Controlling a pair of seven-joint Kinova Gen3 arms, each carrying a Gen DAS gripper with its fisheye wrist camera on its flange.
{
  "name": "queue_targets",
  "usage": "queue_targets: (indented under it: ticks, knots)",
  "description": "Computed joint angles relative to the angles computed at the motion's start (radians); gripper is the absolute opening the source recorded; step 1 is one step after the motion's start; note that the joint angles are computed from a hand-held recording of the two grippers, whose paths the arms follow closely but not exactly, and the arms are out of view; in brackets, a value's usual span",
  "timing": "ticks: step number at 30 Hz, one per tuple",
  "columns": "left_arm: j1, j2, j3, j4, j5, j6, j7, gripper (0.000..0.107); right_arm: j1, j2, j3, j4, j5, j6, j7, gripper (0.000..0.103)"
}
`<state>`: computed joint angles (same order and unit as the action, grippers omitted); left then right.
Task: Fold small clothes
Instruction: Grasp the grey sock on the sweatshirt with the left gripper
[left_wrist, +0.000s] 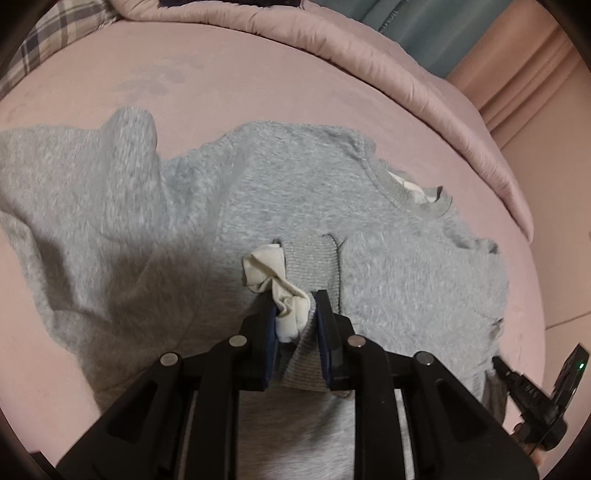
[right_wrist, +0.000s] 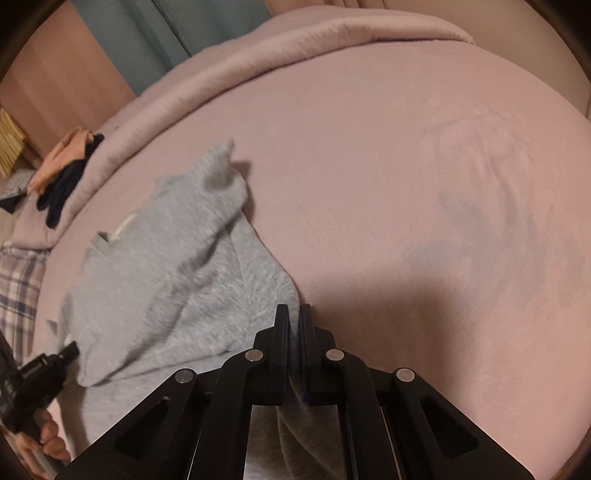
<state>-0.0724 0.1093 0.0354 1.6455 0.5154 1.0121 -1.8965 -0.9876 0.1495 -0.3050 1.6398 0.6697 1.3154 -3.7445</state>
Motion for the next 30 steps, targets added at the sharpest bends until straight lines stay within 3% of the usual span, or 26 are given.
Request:
queue_targets:
  ticks: [8, 10, 11, 13, 15, 19, 23, 25, 26, 27, 28, 30]
  knots:
    - [0.005, -0.001, -0.001, -0.005, -0.018, -0.003, 0.027, 0.023, 0.027, -0.009, 0.007, -0.055, -0.05, 0.022, 0.098, 0.005]
    - [0.011, 0.006, 0.003, -0.011, -0.021, -0.006, 0.045, 0.023, 0.045, -0.02, -0.009, -0.071, -0.03, 0.036, 0.113, 0.011]
    - [0.013, 0.007, 0.004, -0.012, -0.024, -0.009, 0.047, 0.023, 0.029, -0.025, 0.008, -0.087, -0.013, 0.062, 0.125, 0.015]
    - [0.016, 0.002, 0.006, -0.005, -0.03, -0.02, 0.04, 0.023, 0.005, -0.041, 0.062, -0.102, -0.005, 0.064, 0.17, 0.048]
    - [0.018, -0.004, 0.007, 0.004, -0.029, -0.032, 0.034, 0.023, 0.05, -0.064, 0.066, -0.098, 0.001, 0.002, 0.222, 0.055]
    - [0.02, 0.0, 0.006, 0.002, -0.03, -0.031, 0.044, 0.023, 0.225, -0.045, 0.024, -0.109, -0.047, -0.145, 0.381, 0.055]
    - [0.02, -0.001, 0.007, 0.005, -0.029, -0.034, 0.034, 0.023, 0.281, 0.022, 0.075, -0.141, -0.168, -0.226, 0.54, 0.055]
    - [0.019, 0.001, 0.006, 0.003, -0.027, -0.031, 0.035, 0.023, 0.281, 0.06, 0.089, -0.172, -0.193, -0.217, 0.597, 0.053]
    - [0.018, 0.001, 0.006, 0.002, -0.028, -0.03, 0.036, 0.023, 0.254, 0.076, 0.115, -0.195, -0.191, -0.188, 0.61, 0.048]
    - [0.018, 0.001, 0.006, 0.002, -0.028, -0.03, 0.036, 0.023, 0.239, 0.096, 0.122, -0.225, -0.176, -0.15, 0.618, 0.022]
    - [0.019, -0.001, 0.006, 0.004, -0.028, -0.033, 0.035, 0.023, 0.225, 0.104, 0.131, -0.237, -0.162, -0.128, 0.625, 0.01]
    - [0.02, -0.003, 0.007, 0.009, -0.028, -0.04, 0.033, 0.023, 0.199, 0.108, 0.148, -0.247, -0.13, -0.116, 0.61, 0.01]
